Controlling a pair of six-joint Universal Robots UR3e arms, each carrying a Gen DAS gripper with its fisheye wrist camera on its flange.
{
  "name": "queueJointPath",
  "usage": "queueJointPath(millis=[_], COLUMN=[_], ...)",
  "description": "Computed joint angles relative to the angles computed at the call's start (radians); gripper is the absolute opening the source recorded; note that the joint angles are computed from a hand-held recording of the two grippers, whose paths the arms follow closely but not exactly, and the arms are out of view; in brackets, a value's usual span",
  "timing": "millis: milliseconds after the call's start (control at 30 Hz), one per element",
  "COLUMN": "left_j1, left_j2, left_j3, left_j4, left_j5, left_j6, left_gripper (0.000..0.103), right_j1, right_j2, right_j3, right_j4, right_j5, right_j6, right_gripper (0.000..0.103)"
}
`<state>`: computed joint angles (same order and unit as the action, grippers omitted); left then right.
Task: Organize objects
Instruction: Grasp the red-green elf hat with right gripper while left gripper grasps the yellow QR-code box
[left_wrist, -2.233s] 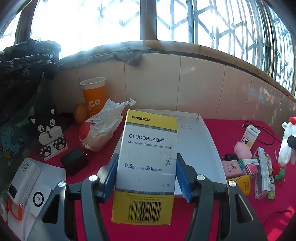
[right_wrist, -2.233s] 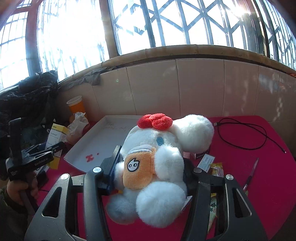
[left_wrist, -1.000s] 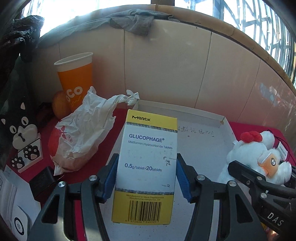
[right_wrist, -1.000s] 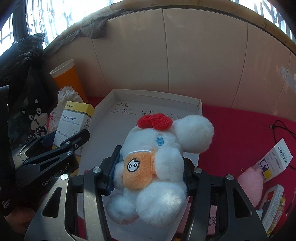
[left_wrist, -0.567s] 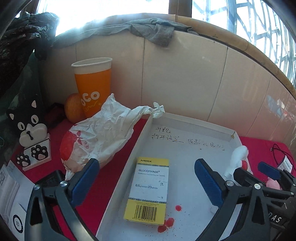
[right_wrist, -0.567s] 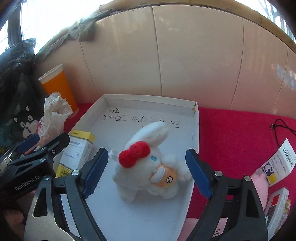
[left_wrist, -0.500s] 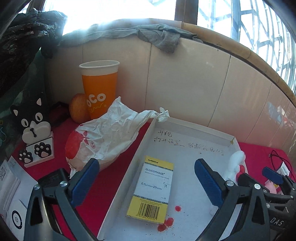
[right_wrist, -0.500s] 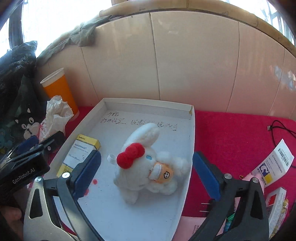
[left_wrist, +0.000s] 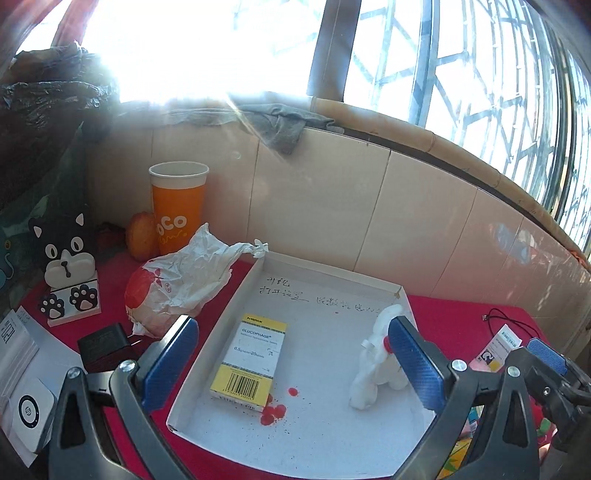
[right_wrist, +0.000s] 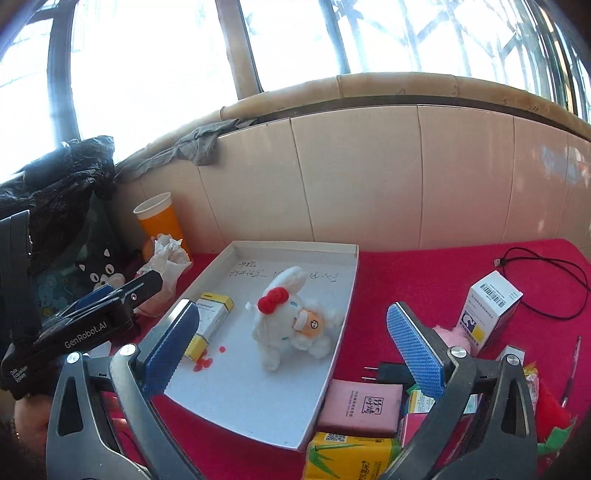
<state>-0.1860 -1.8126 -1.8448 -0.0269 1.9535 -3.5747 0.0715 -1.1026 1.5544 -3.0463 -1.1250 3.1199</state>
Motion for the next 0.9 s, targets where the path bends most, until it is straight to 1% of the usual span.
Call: queueJointPath(millis=[100, 233, 333, 433, 533, 567, 667, 767, 833, 900], left_j1=[-0.043, -0.088, -0.129, -0.172, -0.209, -0.221, -0.262, -0.300, -0.321, -0.325], left_j2=[-0.019, -0.053, -0.105, -0.174, -0.241, -0.260, -0.308, -0.346, -0.371, -0.389], left_j3=[0.016, 0.082, 0.143, 0.217, 0.276, 0.289, 0.315, 0.352, 0.371, 0.390], left_j4=[0.030, -0.030, -0.056, -0.110, -0.171, -0.180, -0.189, -0.205, -0.211, -0.229], left_j5=[-0.029, -0.121, -0.184, -0.237, -0.267, -0.269, -0.258, -0.225, -0.189, -0.185], left_j6=[0.035, 0.081, 0.143, 0.224, 0.295, 0.314, 0.379, 0.476, 0.533, 0.555], left_gripper=[0.103, 0.103, 0.103, 0.103, 0.103, 0.103, 0.103, 0.103, 0.103, 0.103], right_j1=[-0.106, -0.314, -0.478, -0.619, -0.716, -0.730, -0.714, -0.687, -0.673, -0.649], right_j2=[-0.140, -0.336, -0.432, -0.490, -0.501, -0.494, -0.434, -0.343, -0.292, -0.246], right_j3=[0.183, 0.402, 0.504, 0.563, 0.602, 0.612, 0.593, 0.575, 0.558, 0.532], right_j4=[-0.096, -0.176, -0.190, -0.131, -0.022, 0.012, 0.114, 0.104, 0.095, 0.088], right_j5=[0.068, 0.168, 0.215, 0.244, 0.272, 0.259, 0.175, 0.109, 0.096, 0.092], right_j6=[0.010, 0.018, 0.018, -0.017, -0.096, -0.128, -0.207, -0.241, -0.258, -0.258], right_gripper=[0.103, 0.103, 0.103, 0.103, 0.103, 0.103, 0.103, 0.103, 0.102, 0.102])
